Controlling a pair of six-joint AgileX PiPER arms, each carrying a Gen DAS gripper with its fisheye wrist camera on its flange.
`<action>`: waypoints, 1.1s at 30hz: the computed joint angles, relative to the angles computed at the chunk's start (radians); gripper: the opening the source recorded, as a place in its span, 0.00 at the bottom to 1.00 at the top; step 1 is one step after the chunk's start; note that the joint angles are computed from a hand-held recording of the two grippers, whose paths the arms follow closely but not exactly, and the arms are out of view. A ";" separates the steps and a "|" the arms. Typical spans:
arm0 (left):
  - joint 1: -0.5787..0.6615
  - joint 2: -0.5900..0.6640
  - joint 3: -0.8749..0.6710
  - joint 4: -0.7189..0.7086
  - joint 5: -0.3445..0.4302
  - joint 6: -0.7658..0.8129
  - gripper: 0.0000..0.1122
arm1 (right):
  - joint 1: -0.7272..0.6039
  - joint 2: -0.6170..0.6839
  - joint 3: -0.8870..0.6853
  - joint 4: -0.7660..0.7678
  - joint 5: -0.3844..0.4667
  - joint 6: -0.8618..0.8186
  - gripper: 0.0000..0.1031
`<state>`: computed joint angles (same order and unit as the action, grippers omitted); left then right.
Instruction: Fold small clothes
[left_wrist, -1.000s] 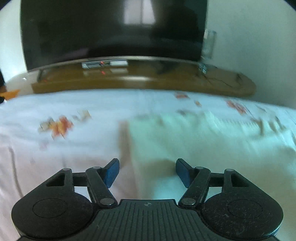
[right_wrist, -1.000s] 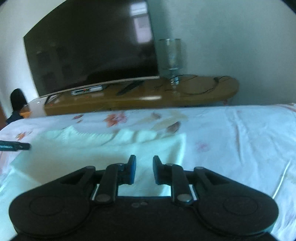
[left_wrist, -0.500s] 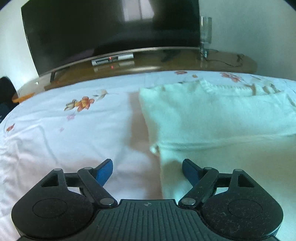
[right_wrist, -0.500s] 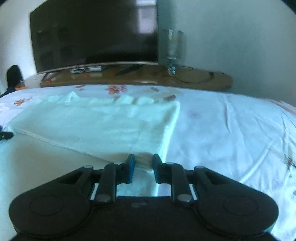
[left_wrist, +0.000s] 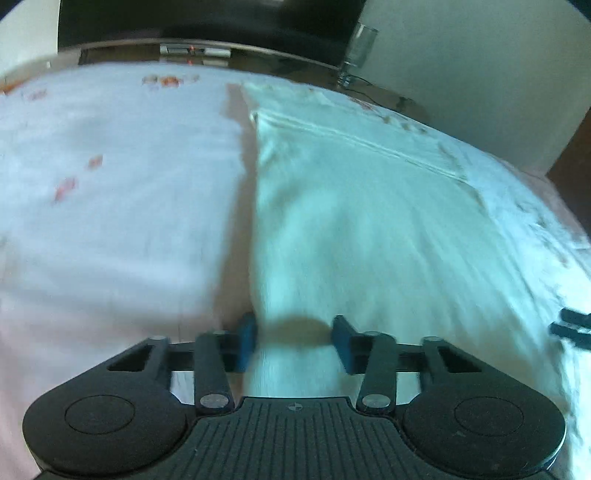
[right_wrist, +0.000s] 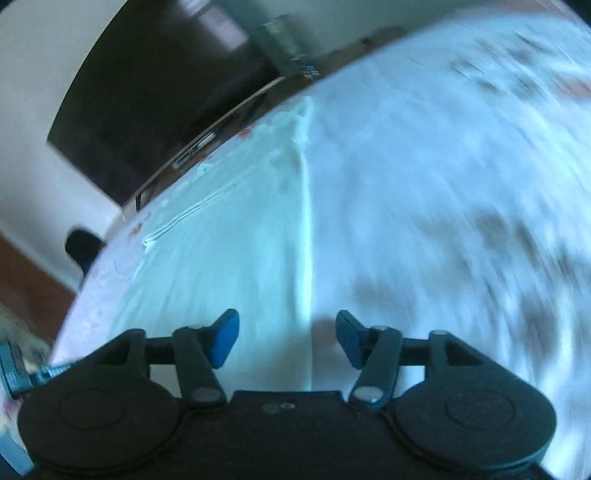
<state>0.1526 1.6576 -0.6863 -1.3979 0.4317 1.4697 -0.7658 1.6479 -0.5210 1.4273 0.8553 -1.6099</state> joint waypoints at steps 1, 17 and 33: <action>0.031 -0.027 0.052 -0.035 0.027 0.054 0.34 | -0.056 -0.015 0.038 -0.033 0.030 -0.004 0.58; 0.346 0.064 0.230 -0.122 0.442 0.210 0.39 | -0.336 0.040 0.217 -0.197 0.241 -0.055 0.37; 0.443 0.051 0.333 -0.246 0.432 0.423 0.03 | -0.254 -0.261 0.256 -0.169 0.196 -0.090 0.05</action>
<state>0.5958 1.7082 -0.3532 -1.6443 0.8634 1.8926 -1.0194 1.3872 -0.2646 1.2581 1.0514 -1.6999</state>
